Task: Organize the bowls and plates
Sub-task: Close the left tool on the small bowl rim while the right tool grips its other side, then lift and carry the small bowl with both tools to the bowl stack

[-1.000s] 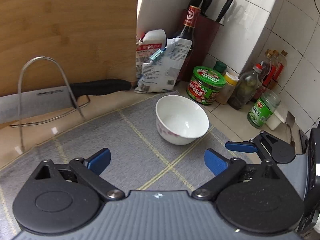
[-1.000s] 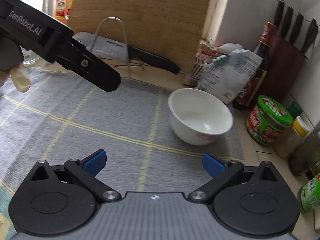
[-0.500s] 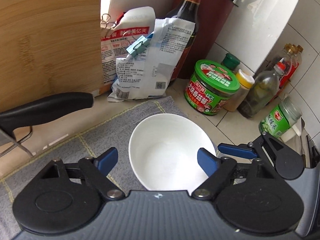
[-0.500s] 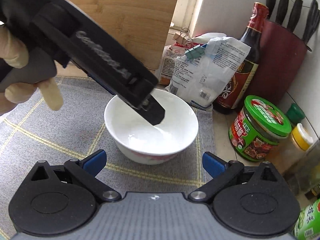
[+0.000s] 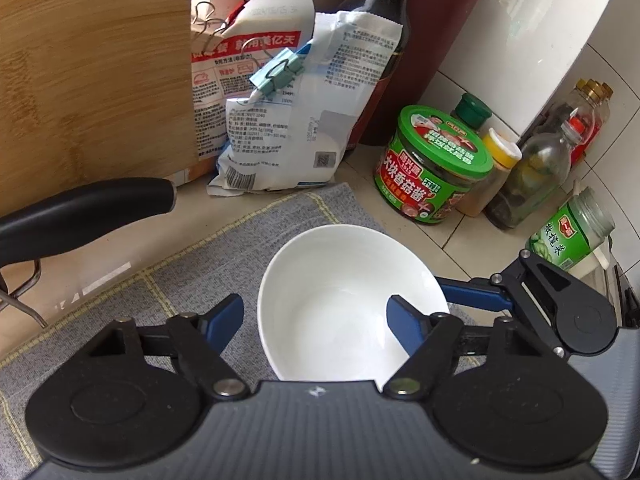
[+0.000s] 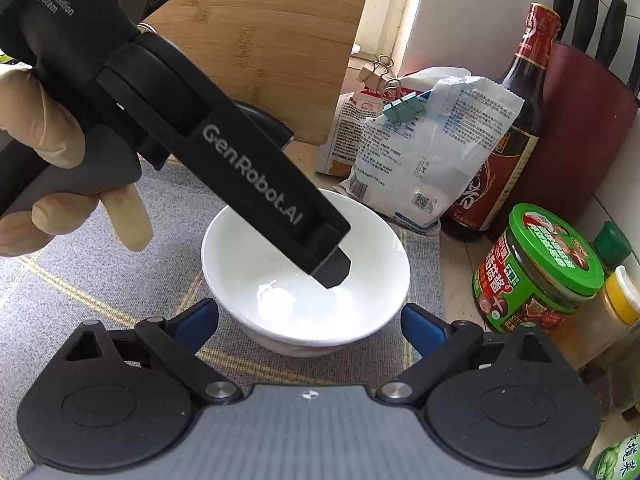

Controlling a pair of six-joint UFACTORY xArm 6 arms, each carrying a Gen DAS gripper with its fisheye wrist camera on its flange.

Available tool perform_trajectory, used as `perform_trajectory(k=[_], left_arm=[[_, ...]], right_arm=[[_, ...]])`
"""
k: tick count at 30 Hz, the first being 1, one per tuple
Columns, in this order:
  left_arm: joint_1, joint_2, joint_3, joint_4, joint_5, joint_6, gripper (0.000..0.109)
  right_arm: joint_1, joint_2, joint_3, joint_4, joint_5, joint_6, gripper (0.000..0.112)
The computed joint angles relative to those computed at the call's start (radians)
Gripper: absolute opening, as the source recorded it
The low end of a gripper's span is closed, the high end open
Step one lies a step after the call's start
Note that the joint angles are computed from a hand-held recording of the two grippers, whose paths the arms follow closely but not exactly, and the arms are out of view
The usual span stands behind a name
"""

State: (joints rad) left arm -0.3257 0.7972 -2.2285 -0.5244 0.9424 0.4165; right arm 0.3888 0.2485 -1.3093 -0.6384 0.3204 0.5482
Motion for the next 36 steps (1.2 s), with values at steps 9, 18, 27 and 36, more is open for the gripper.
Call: perform_trajectory(k=[9,18,27,36], left_arm=[[-0.005,0.021,-0.030,0.001,0.017,-0.001,0.069],[-0.009,0.018,-0.022,-0.004,0.013,-0.004,0.065],[-0.007,-0.069,0.113,-0.024,-0.028,0.029,0.065],[-0.005,-0.208,0.301,-0.041,-0.097,0.068,0.066]], right_arm=[[0.000,0.004,-0.009,0.014,-0.002,0.004,0.096],[0.004,0.003,-0.013,0.006,0.010,0.014,0.096],[0.019,-0.020,0.006,0.008,0.014,-0.001,0.096],[0.045,-0.070,0.043,0.009,0.016,-0.010,0.096]])
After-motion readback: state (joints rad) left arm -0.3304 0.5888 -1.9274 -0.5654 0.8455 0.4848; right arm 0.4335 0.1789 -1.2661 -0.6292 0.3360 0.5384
